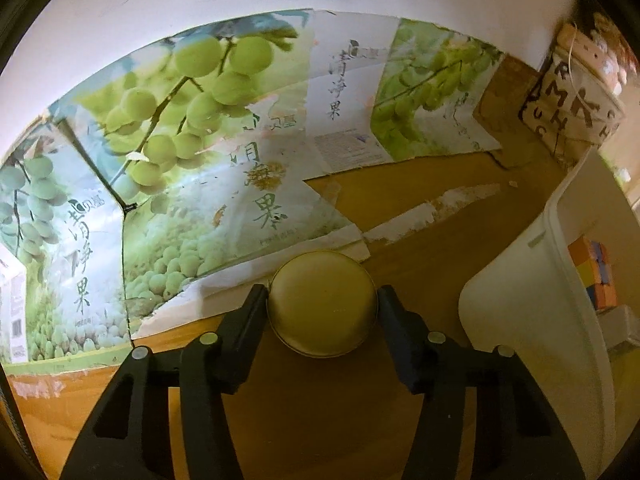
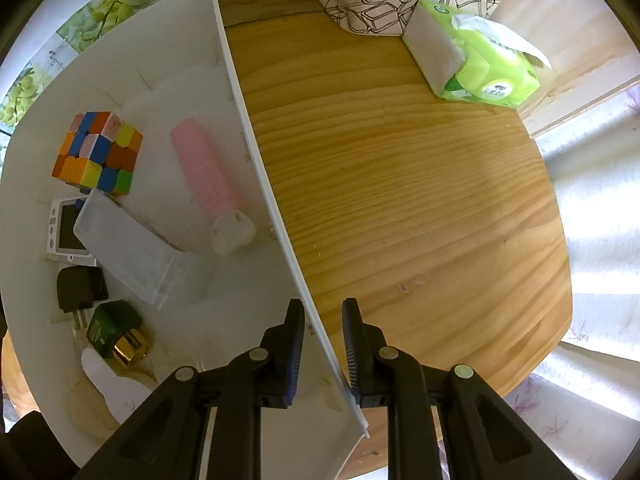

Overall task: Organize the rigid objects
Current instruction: 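Close the left gripper on the round beige lid, then carry the beige lid into the basket and open the left gripper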

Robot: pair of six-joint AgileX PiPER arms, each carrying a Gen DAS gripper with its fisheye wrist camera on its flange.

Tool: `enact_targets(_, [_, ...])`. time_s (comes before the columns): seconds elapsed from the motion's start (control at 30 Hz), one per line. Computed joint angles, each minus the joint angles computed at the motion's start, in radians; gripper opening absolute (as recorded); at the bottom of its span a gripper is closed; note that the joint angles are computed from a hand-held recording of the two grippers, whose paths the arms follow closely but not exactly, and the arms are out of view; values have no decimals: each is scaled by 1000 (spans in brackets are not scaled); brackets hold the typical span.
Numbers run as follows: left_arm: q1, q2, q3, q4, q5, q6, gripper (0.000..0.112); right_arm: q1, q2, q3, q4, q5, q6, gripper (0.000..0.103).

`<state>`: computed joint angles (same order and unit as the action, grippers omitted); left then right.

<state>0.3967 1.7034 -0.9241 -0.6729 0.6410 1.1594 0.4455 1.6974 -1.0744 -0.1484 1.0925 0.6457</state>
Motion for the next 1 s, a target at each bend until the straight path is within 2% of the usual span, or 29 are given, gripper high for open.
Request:
enact_targets(0.37, [24, 4, -10, -27, 43, 15, 59, 6, 8, -8, -10, 10, 2, 20])
enact_targets(0.6, [76, -49, 28, 3, 94, 17, 59, 9, 7, -8, -13, 8, -2, 20])
enact_targets(0.83, [149, -199, 115, 35, 142, -20, 59, 14, -27, 30, -17, -34, -20, 20])
enact_targets(0.93, [196, -294, 149, 54, 190, -50, 59, 19, -55, 63, -20, -67, -35, 20])
enact_targets(1.0, [236, -379, 168, 73, 249, -71, 59, 29, -76, 88, -33, -89, -43, 20])
